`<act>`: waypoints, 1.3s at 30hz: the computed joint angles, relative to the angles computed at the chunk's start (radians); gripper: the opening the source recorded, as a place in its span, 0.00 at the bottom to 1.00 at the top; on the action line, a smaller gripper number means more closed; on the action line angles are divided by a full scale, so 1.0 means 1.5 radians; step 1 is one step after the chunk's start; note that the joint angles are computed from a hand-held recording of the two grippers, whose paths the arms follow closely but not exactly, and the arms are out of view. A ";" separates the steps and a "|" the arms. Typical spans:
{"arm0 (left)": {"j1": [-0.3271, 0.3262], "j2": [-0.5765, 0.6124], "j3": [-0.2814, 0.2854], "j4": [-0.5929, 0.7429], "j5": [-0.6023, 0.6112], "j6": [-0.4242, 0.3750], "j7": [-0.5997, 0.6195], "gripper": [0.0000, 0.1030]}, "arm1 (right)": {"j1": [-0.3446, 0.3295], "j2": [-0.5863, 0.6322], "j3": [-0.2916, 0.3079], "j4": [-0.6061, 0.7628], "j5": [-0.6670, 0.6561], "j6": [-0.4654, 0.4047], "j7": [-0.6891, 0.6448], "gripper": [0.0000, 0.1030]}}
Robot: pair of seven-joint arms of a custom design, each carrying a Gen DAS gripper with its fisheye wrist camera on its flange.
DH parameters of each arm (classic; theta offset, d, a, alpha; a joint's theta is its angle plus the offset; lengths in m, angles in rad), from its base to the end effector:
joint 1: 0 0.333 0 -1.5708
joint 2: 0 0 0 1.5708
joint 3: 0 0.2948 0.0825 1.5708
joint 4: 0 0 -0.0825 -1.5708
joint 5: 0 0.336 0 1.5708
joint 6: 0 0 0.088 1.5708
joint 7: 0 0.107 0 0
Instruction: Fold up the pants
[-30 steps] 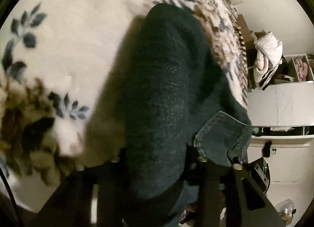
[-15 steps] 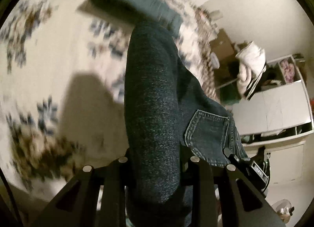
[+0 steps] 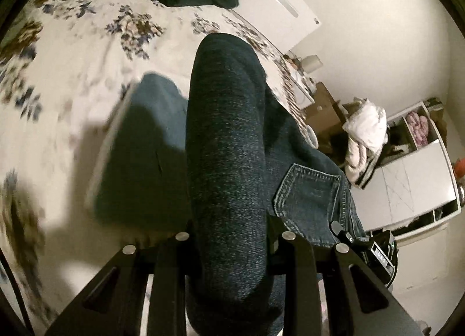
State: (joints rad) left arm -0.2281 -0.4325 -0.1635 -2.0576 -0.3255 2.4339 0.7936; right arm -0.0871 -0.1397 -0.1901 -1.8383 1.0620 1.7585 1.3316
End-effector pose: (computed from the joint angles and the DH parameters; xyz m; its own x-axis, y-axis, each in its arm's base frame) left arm 0.3918 -0.1819 0.6862 0.2605 -0.6967 0.6684 -0.7470 -0.5840 -0.3175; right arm 0.4859 -0.0646 0.6197 -0.0144 -0.5044 -0.8633 -0.9348 0.3133 -0.1675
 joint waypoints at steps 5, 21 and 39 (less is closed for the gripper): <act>0.009 0.070 0.054 -0.006 -0.057 0.015 0.104 0.23 | 0.030 0.101 0.051 0.073 0.006 0.070 0.029 0.37; 0.078 0.095 -0.035 0.105 0.204 -0.282 0.029 0.88 | 0.055 0.091 0.094 0.129 -0.397 0.069 0.098 0.91; 0.006 0.143 -0.099 0.336 0.379 -0.532 -0.067 0.99 | 0.149 -0.085 0.125 0.112 -0.675 0.055 0.090 0.96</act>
State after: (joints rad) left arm -0.2188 -0.2173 -0.3118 -1.5536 0.2423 1.6362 0.6936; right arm 0.1359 -0.2668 -0.0020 -1.6701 0.0497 1.8405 1.4663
